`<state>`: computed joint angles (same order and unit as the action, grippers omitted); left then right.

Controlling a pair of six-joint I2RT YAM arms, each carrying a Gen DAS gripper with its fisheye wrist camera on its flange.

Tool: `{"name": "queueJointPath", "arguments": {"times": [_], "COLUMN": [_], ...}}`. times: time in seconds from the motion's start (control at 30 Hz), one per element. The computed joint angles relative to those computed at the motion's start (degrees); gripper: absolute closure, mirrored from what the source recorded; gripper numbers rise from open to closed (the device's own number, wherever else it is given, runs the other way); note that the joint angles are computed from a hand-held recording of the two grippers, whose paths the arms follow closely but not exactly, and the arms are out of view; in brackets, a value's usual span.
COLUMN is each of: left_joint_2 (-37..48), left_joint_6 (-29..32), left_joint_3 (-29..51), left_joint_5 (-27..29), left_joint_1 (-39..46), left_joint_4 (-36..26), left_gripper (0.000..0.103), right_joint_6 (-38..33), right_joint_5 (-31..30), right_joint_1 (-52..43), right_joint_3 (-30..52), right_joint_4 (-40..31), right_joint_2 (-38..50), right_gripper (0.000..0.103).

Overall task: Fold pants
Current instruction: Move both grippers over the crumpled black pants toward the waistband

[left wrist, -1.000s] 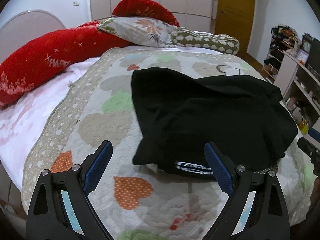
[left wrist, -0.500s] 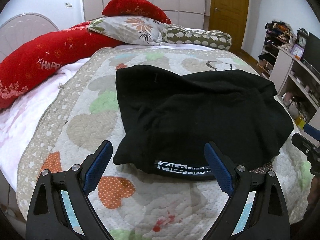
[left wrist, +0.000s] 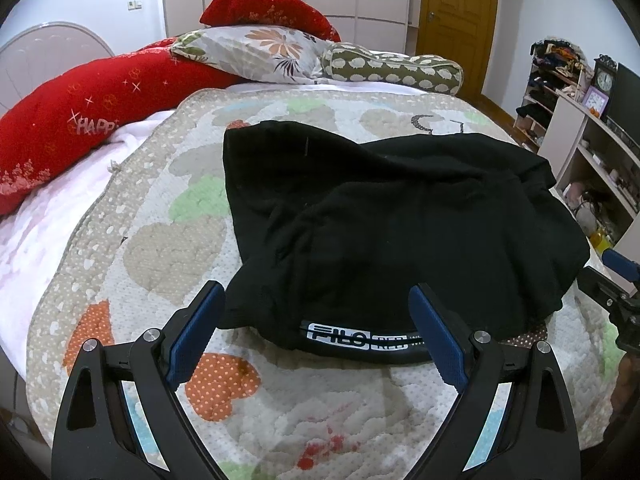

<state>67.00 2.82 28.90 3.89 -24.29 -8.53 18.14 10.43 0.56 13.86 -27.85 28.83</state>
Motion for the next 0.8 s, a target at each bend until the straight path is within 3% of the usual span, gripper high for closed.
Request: {"name": "queueJointPath", "arguments": {"times": [0.17,0.37,0.53,0.8], "left_joint_2": [0.9,3.3,4.0,7.6], "left_joint_6": [0.6,1.4,1.9,2.1], "left_joint_3": [0.0,0.3,0.6,0.9], "left_joint_5": [1.7,5.0,6.7,9.2], "left_joint_1": [2.5,7.9,11.1,17.6], "left_joint_4": [0.2,0.4,0.5,1.7], "left_gripper": [0.010,0.010,0.010,0.010], "right_joint_6": [-3.1,-8.6,-11.9,-19.5], "right_joint_5": [-3.3,-13.2,-15.0,-25.4], "right_joint_1": [-6.4,-21.4,-26.2,-46.3], "right_joint_3": [-0.7,-1.7,-1.4,-0.6], "right_joint_4": [-0.3,0.3,0.9,7.6], "right_joint_2": [-0.4,0.7,1.6,12.9], "right_gripper": [0.000,0.000,0.000,0.000]}}
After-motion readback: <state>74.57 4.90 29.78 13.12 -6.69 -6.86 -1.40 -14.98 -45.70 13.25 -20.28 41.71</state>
